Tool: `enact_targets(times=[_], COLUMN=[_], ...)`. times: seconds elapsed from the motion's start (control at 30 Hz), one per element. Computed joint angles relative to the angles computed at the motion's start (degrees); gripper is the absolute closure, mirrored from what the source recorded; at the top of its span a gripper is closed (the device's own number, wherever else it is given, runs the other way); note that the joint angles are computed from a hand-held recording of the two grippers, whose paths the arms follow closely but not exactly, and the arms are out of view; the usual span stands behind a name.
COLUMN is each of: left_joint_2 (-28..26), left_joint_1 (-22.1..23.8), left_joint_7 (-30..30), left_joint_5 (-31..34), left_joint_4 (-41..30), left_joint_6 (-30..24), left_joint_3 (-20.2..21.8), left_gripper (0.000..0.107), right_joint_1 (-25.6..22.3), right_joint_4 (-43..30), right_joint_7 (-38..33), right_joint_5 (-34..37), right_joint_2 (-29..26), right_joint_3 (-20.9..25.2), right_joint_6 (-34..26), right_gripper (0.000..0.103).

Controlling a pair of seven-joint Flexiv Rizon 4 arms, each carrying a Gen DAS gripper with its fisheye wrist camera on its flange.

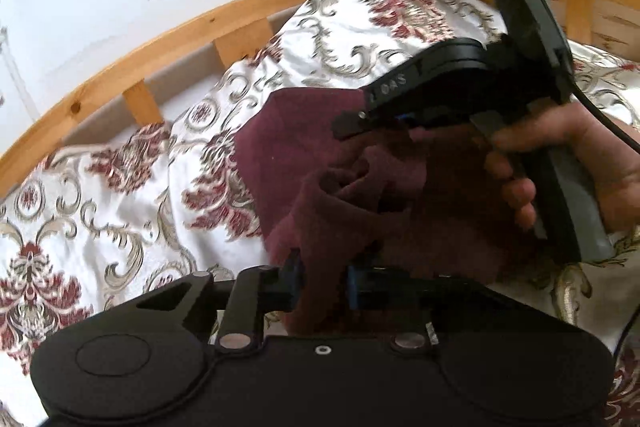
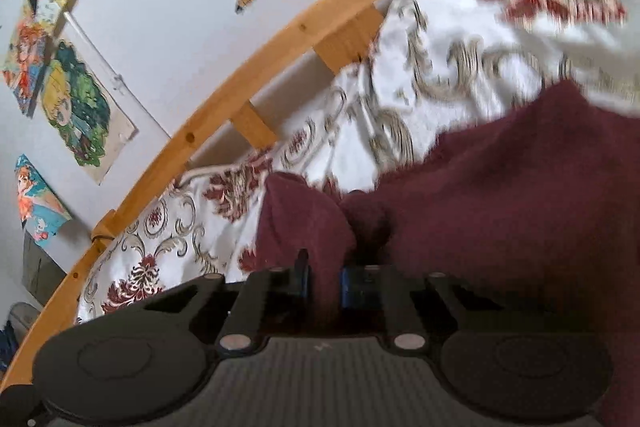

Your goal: Fold small clothes

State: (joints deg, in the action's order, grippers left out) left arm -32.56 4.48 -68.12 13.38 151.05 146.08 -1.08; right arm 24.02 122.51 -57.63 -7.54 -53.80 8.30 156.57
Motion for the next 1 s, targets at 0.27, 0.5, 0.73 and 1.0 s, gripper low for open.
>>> enact_targets(times=[0.27, 0.5, 0.73, 1.0], left_joint_2=[0.8, -0.8, -1.9, -2.9], left_joint_1=[-2.9, -5.9, -6.6, -6.2], left_joint_7=[-0.9, -0.9, -1.6, -3.9], left_joint_5=[0.7, 0.4, 1.3, 3.7], left_joint_4=[-0.6, -2.0, -3.1, -4.1], left_joint_6=[0.2, 0.9, 1.0, -0.2], left_joint_3=[-2.2, -3.0, -4.0, -5.5], left_gripper=[0.086, 0.087, 0.087, 0.088], right_joint_1=[2.9, 2.9, 3.1, 3.2], right_joint_4=[4.1, 5.7, 7.0, 9.5], right_joint_7=[-10.6, -15.3, -17.7, -17.7], right_joint_5=[6.6, 11.3, 15.4, 19.4], right_joint_2=[5.1, 7.0, 8.1, 8.2], right_joint_3=[-3.0, -2.9, -3.2, -2.9], right_joint_6=[1.7, 1.6, 1.0, 1.6], right_gripper=[0.09, 0.09, 0.09, 0.09])
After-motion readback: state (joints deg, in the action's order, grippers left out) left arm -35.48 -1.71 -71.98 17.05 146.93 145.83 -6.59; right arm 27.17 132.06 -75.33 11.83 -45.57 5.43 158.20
